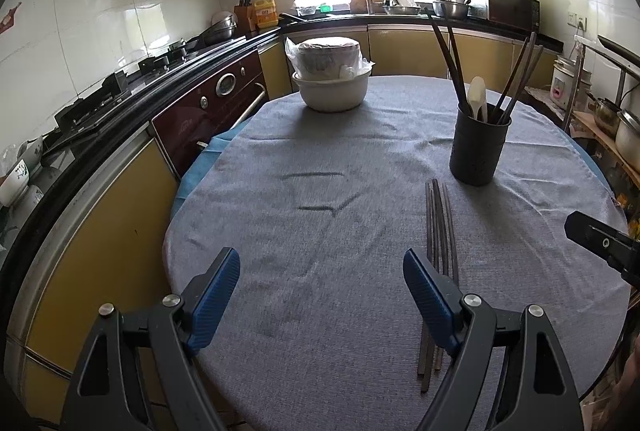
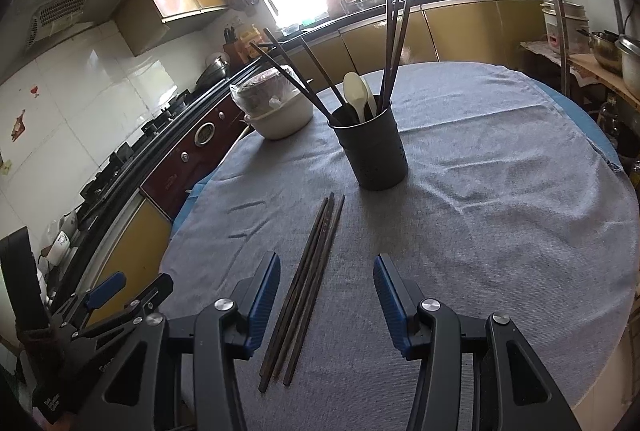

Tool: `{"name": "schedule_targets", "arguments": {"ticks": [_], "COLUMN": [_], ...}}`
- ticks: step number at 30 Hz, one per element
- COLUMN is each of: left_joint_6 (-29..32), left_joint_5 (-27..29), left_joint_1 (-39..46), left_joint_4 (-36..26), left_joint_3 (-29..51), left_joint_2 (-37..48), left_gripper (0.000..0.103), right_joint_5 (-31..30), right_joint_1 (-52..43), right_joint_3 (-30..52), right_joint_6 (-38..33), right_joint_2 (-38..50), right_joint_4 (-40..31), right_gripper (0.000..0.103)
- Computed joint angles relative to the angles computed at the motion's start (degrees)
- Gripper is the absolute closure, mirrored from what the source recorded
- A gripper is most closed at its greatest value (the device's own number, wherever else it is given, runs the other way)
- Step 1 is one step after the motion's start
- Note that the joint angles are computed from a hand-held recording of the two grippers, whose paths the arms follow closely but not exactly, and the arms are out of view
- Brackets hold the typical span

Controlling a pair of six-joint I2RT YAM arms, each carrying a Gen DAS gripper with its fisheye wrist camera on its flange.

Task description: Organize utensils

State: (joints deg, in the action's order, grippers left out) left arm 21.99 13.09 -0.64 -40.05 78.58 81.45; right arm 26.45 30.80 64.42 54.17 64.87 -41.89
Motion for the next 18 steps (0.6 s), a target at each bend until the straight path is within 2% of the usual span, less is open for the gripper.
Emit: {"name": "schedule_targets", "arguments": {"ticks": [18], "left_joint_6": [-0.18], "left_joint_5": [-0.99], "left_joint_1": [-0.46], "left_joint_4": [0.82], "left_joint_3": [0.44], "left_joint_2": [4.2], "left_gripper": [0.019], "right_joint_5": [-3.82], "right_joint_1": [-2.65], "right_joint_3": [-1.15], "right_joint_6": [-0.53], "right_joint_2": [3.08], "right_joint_4": [2.34], "right_gripper": [0.052]}}
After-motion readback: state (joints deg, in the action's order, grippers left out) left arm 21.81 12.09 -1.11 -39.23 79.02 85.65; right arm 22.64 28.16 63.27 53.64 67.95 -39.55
